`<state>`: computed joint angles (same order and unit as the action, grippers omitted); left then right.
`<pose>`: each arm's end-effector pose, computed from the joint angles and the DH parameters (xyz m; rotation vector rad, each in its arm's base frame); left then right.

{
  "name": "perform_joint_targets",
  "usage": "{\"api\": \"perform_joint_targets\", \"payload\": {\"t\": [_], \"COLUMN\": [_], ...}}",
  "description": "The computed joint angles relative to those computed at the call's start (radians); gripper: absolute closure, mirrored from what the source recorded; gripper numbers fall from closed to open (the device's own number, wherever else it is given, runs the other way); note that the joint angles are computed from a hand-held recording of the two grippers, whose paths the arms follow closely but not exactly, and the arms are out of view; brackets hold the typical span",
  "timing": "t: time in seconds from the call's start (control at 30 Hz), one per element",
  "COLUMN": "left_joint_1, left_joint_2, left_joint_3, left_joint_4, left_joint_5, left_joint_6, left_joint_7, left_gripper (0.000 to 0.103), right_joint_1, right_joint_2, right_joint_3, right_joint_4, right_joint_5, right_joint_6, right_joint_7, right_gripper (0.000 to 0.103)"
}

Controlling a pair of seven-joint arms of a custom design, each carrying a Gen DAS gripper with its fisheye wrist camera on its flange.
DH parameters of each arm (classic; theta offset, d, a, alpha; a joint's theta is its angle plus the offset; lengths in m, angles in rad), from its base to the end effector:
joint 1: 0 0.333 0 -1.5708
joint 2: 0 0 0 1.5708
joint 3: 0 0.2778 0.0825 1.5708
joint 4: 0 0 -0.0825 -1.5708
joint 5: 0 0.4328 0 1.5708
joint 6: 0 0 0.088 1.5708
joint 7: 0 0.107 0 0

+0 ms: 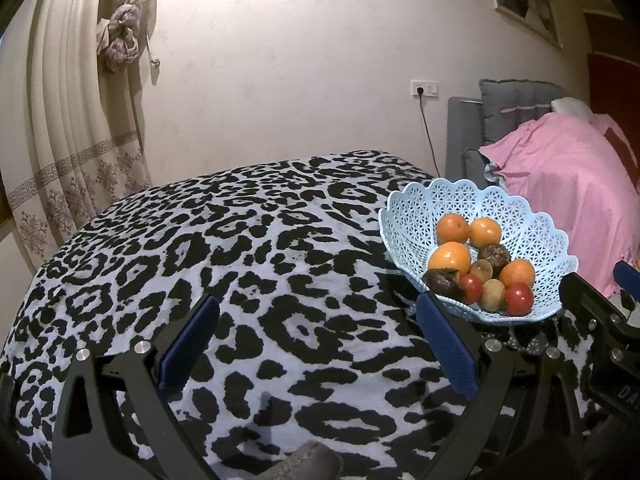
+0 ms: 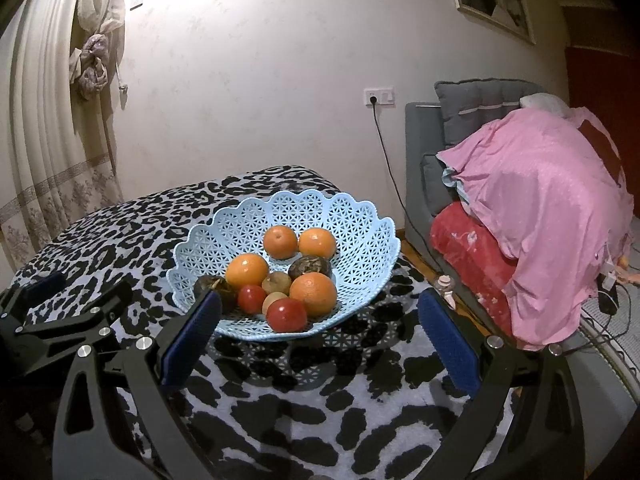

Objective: Organize fruits

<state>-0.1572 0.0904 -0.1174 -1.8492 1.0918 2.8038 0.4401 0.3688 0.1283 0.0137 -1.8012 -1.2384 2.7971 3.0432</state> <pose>0.6339 -0.2203 0.4975 -1.5258 1.5769 -0.8384 0.6136 0.2941 0.4918 -1.4622 1.5700 -0.8975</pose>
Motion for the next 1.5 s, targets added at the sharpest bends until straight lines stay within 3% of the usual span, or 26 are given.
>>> {"api": "perform_joint_targets", "payload": {"t": [1.17, 1.5], "left_joint_1": [-0.004, -0.002], "left_joint_2": [-0.005, -0.003], "left_joint_3": [-0.001, -0.007], "left_joint_4": [-0.007, -0.008], "left_joint_5": [0.082, 0.024], "left_joint_6": [-0.001, -0.008], "left_joint_7": [-0.051, 0.001], "left_gripper": [0.005, 0.005], "right_joint_1": [0.007, 0.003], "right_joint_2": [0.01, 0.013], "right_joint_3": [-0.004, -0.005], "right_joint_4": [0.009, 0.007], "right_joint_5": [0.026, 0.059], "right_joint_6": [-0.012, -0.014], "right_joint_7": [-0.028, -0.06], "right_gripper": [0.003, 0.003]}}
